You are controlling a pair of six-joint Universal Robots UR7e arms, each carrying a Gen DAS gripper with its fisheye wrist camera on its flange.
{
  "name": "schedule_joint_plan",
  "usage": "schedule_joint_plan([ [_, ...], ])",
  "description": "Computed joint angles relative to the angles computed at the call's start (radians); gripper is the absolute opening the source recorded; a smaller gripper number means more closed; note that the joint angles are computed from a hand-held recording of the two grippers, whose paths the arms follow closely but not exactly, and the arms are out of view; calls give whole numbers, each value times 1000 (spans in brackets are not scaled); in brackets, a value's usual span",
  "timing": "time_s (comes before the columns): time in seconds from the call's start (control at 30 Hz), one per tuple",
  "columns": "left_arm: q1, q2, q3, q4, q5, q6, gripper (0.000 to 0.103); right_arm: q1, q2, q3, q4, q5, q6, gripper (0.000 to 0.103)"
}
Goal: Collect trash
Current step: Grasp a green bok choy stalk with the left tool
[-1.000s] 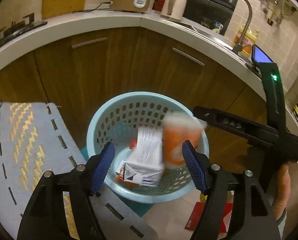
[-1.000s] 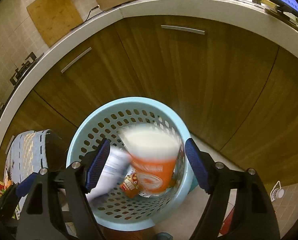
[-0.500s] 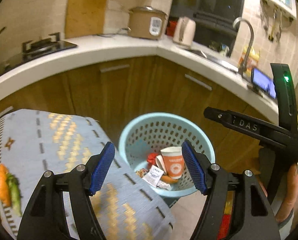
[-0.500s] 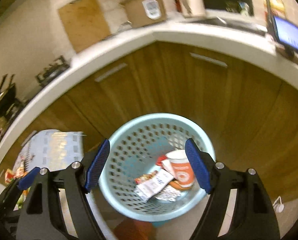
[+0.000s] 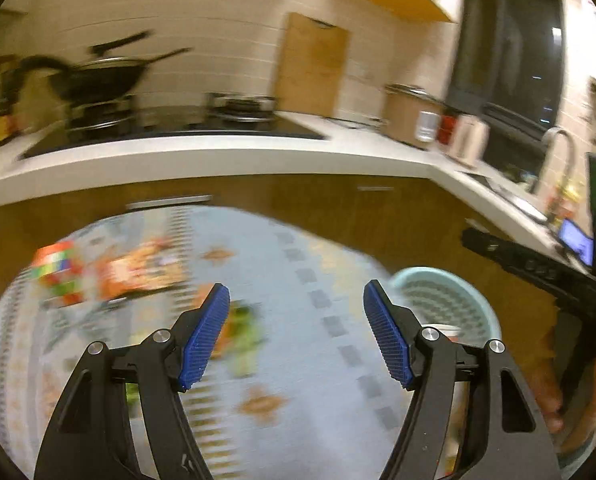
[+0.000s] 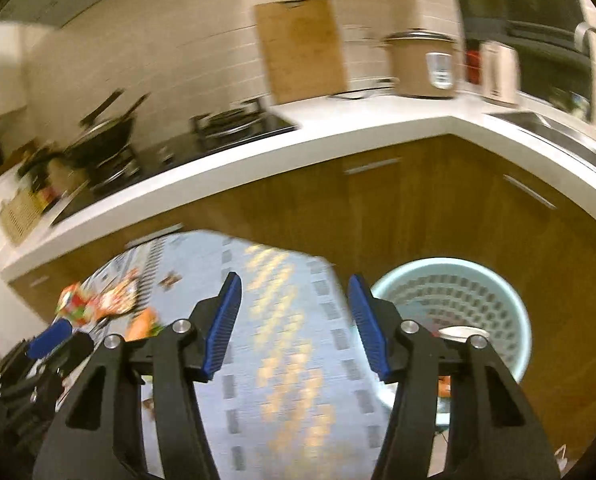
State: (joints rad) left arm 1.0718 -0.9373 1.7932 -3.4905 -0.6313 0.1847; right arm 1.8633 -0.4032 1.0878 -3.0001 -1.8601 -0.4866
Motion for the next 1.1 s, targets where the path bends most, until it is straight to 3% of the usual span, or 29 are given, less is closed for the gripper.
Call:
schedule_joint_plan([
  [0.1,22,-60,63,-3,38,-39,67,34,38,-12,17,-12,-31,52],
  [0.23,69,-112,90,179,147,-177,67,62,94,-47,77,-1,-46,52],
  [0.27,84,-126,92,249,155,-237,67,66,111,-59,88,7,-51,52],
  [0.33,123,-150,102,303,92,-306,67,66,142,-66,67,41,-85,52],
  [0.4,143,-145,102,274,59,-294,67,63,170,-75,74,60,-105,47],
  [0.47,150,-120,86,251,77,-253,67,62,194,-95,126,50,-88,44],
  [0.8,148,-49,59,151,147,-174,55,55,248,-133,178,-15,-87,43],
  [1.0,158,-54,56,182,117,-185,54,49,250,-145,191,2,-73,43],
  [1.07,159,-53,50,215,116,-193,44,48,247,-141,190,5,-73,43],
  [1.1,162,-53,45,232,114,-200,31,48,247,-141,192,1,-73,43],
])
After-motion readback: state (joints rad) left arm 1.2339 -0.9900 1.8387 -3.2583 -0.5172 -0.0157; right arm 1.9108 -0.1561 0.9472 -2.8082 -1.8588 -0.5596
